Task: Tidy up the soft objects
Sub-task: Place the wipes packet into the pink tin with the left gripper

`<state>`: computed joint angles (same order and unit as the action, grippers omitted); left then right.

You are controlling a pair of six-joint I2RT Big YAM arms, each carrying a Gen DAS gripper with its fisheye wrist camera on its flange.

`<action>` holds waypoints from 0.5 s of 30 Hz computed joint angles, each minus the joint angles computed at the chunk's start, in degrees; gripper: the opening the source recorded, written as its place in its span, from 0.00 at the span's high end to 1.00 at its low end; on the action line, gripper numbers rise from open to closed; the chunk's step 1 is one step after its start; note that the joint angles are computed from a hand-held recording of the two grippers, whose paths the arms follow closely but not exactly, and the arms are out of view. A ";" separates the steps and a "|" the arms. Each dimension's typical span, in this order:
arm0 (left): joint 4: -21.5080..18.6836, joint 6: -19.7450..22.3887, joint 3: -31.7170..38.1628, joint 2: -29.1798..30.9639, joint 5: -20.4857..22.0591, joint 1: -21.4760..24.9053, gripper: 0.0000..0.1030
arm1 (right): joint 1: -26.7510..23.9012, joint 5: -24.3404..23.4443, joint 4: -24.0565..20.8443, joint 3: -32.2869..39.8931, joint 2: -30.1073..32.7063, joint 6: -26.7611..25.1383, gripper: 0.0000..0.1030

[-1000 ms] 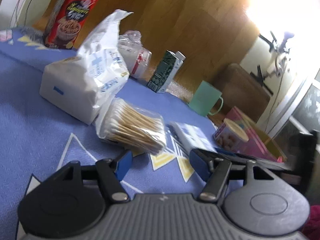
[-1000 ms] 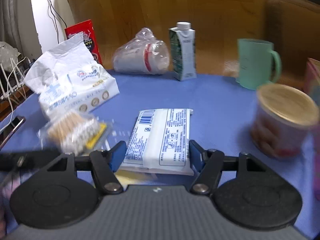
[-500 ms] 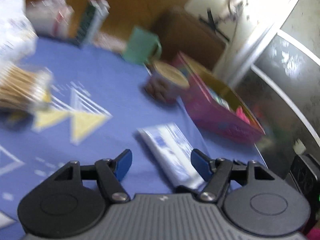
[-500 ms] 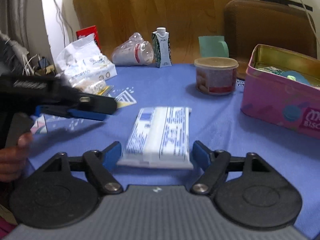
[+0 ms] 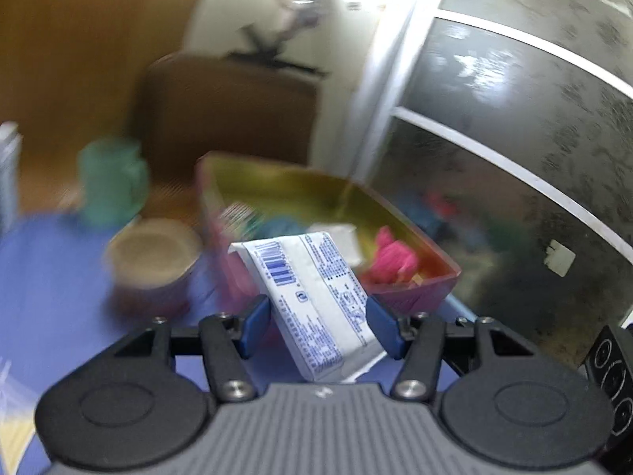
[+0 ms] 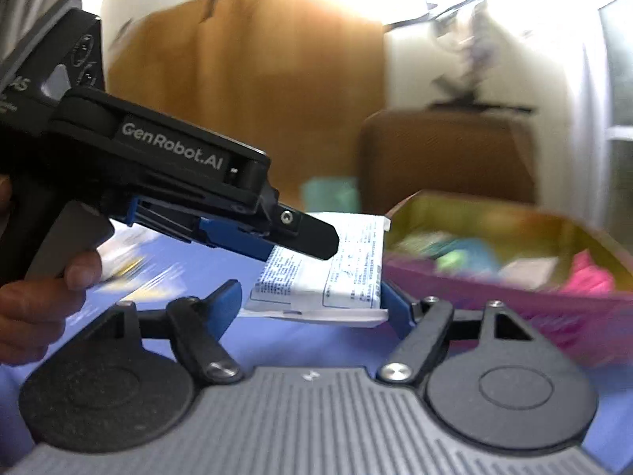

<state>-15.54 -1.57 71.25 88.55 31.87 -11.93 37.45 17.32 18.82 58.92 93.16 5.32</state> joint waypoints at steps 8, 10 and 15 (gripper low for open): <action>0.37 -0.93 5.67 5.48 -8.27 -5.48 0.34 | -8.70 8.91 -3.07 4.90 3.21 2.80 0.11; 0.58 -1.38 4.09 4.81 -7.81 -4.53 0.34 | -9.74 12.23 -6.10 6.28 4.20 4.03 0.12; 1.88 -0.85 -1.44 1.58 -9.43 -1.34 0.34 | -8.96 12.87 0.40 0.49 1.64 6.66 0.13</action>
<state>-13.66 -2.42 69.80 90.13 22.44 -13.27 28.49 30.19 19.22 59.41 94.79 11.98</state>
